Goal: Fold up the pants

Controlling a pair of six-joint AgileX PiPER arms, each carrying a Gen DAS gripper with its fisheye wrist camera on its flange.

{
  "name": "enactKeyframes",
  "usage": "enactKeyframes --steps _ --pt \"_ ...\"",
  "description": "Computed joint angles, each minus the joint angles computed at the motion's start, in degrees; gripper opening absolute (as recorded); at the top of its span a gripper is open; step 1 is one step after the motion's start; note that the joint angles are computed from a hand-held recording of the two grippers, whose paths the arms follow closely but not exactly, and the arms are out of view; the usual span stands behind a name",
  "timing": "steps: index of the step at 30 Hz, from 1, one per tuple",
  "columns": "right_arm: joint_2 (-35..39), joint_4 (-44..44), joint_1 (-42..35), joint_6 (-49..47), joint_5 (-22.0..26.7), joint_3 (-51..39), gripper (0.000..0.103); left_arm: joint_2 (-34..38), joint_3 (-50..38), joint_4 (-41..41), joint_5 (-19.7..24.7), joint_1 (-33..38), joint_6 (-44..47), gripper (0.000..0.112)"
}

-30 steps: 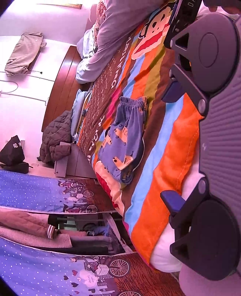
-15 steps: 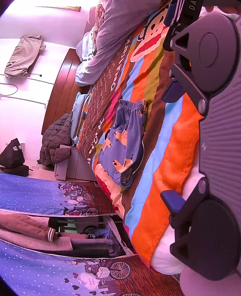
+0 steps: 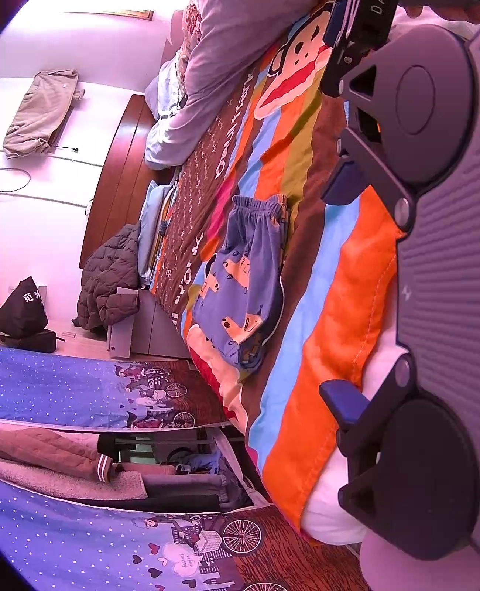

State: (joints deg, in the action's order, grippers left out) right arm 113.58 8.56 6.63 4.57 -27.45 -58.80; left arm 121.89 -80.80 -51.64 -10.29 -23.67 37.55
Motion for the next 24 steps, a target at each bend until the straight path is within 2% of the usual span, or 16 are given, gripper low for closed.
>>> enactKeyframes --steps 24 --pt "0.33 1.66 0.16 -0.50 1.40 -0.46 0.102 0.10 0.04 1.33 -0.17 0.03 -1.47 0.103"
